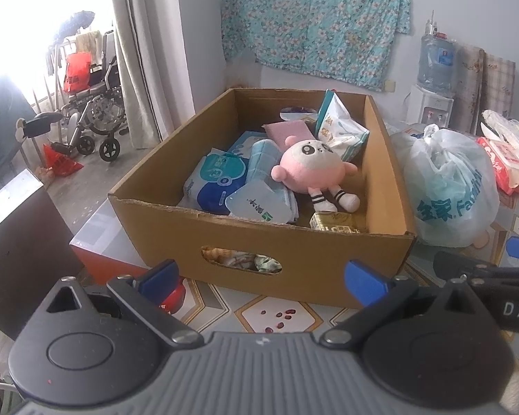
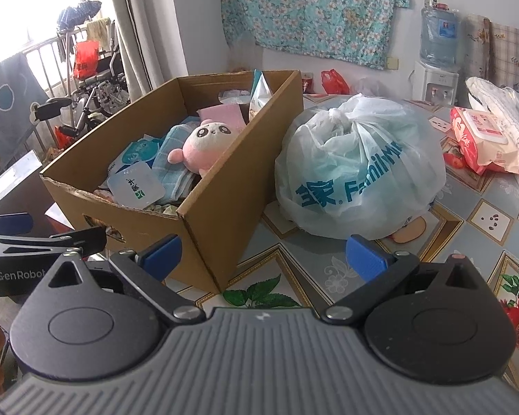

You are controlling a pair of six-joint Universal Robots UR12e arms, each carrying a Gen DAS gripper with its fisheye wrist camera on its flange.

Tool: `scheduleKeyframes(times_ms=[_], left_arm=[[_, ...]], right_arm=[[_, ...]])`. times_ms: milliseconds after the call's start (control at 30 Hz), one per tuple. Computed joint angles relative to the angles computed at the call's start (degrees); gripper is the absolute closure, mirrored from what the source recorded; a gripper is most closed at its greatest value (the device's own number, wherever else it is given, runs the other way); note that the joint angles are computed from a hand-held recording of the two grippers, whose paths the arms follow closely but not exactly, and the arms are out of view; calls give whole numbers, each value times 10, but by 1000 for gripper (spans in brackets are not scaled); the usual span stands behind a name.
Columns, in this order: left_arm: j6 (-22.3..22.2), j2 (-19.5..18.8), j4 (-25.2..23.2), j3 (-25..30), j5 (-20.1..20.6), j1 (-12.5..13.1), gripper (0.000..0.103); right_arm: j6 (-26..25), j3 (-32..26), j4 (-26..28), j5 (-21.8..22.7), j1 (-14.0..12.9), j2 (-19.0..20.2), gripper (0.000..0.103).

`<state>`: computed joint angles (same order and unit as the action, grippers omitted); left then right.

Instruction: Organize soft objects

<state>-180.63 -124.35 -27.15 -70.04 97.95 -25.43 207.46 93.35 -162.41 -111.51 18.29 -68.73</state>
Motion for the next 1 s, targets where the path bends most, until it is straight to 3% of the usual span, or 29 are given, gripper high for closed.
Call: scheduleKeyframes(times_ms=[1000], left_arm=[[-27,-2,-25,0,-19,11,0]], right_arm=[[-7,-30,49,0,4,16,1]])
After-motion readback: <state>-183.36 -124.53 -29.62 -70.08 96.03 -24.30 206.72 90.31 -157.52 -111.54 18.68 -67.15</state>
